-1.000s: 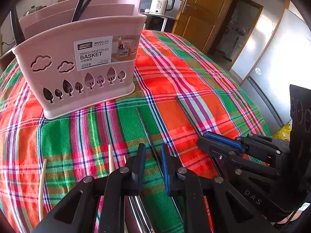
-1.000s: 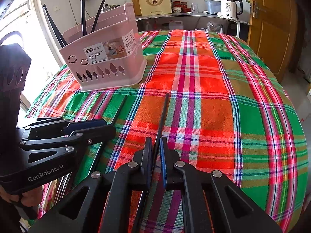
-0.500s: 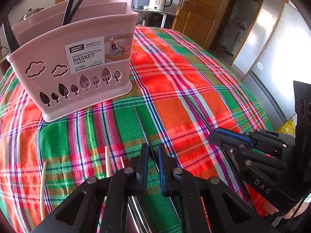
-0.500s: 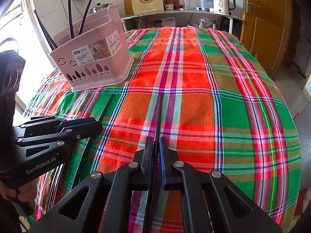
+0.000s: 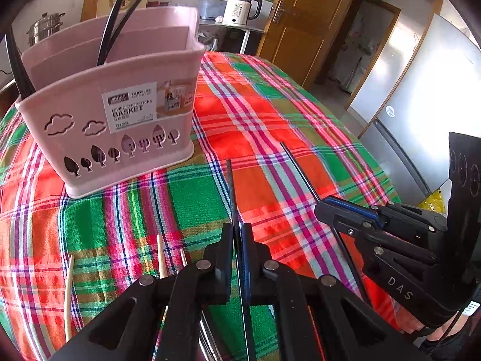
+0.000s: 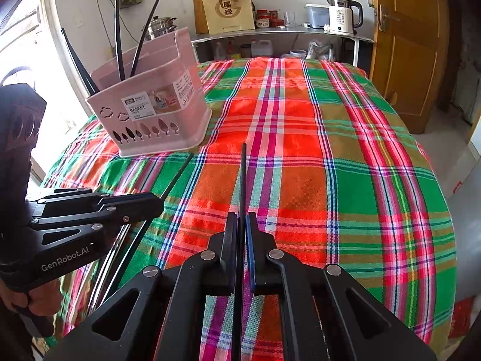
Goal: Organize utensils
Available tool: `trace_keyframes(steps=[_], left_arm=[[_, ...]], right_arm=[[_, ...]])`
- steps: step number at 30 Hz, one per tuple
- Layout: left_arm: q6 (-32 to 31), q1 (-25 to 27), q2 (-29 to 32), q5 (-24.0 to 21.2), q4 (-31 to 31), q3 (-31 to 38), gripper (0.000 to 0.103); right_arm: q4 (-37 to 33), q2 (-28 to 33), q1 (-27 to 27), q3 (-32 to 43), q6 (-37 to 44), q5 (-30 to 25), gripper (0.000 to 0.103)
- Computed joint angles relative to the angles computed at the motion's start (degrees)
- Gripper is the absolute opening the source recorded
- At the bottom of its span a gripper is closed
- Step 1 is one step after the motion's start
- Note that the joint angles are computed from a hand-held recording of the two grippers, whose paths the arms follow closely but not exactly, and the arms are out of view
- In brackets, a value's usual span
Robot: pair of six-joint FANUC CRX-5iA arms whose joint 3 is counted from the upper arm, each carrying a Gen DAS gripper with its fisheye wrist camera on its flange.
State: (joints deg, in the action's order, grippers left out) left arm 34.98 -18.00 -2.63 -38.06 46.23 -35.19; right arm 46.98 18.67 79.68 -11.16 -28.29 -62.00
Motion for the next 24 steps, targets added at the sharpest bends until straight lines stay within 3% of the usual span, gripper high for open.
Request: trace_keyframes(steps=[14,24], left_arm=[[-8.8,3.7,-11.4,-4.8,11.4,-2.6,0.004],[-9.7,5.0,-14.2,-5.7,12.5,-2.7,0.004]], right_arm=[[9.8,-2.5,3.6,1.0,-3.1,-9.0,0.005],[13.6,-2.6,5.1,2.3,-3.2,-12.6,0.005]])
